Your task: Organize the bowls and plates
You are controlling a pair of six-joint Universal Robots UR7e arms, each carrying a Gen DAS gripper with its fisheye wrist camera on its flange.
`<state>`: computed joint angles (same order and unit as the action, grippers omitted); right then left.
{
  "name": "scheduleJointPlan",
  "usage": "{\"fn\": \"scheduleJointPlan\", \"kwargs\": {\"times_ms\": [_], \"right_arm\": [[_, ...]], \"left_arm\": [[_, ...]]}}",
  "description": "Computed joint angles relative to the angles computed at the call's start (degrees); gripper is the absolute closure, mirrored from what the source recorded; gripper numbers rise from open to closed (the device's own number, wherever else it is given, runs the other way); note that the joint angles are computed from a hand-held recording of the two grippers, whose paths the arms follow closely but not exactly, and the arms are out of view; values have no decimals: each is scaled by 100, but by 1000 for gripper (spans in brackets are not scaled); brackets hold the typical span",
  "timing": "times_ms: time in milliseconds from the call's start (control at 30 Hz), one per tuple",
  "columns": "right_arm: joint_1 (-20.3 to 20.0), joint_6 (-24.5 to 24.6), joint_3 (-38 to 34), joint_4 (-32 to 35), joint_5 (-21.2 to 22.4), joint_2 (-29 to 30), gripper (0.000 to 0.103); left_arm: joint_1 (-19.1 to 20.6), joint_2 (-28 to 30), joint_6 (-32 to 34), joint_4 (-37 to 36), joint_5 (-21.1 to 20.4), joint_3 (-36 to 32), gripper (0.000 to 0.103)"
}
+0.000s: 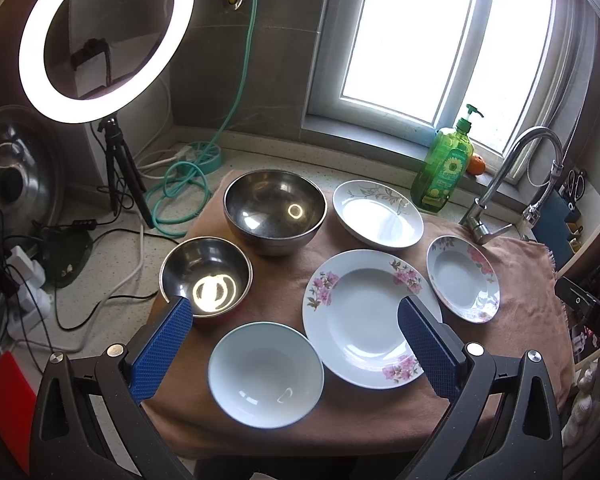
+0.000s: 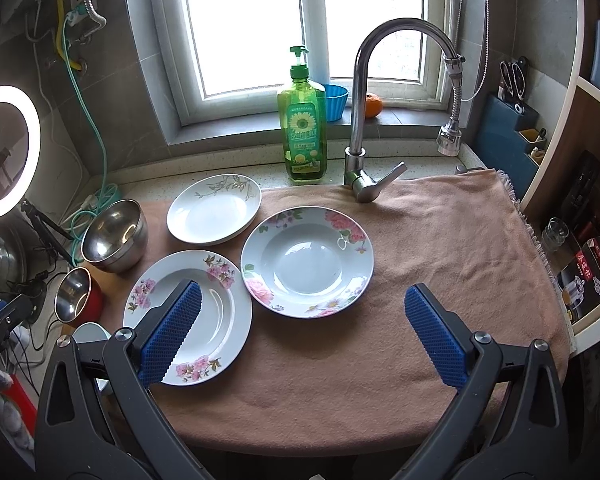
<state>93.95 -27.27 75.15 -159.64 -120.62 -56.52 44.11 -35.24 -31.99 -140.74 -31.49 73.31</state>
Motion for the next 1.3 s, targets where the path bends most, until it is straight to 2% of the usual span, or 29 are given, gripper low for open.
{"fn": "scheduleJointPlan", "kwargs": {"times_ms": [733, 867, 1033, 1133, 1300], "right_arm": [[-59, 7, 207, -83, 22, -31, 0], [-114, 0, 155, 63, 140, -45, 0], [-247, -87, 191, 169, 514, -129, 0], [-337, 19, 1, 525, 728, -92, 0], [-411, 216, -92, 774, 705, -55, 0]], "left_arm": [[24, 16, -22, 50, -53, -18, 1], [52, -5, 101, 25, -70, -3, 1], [113, -52, 322, 30, -49, 7, 1], [168, -78, 358, 127, -108, -14, 1], [270, -112, 457, 152, -318, -44, 1]]}}
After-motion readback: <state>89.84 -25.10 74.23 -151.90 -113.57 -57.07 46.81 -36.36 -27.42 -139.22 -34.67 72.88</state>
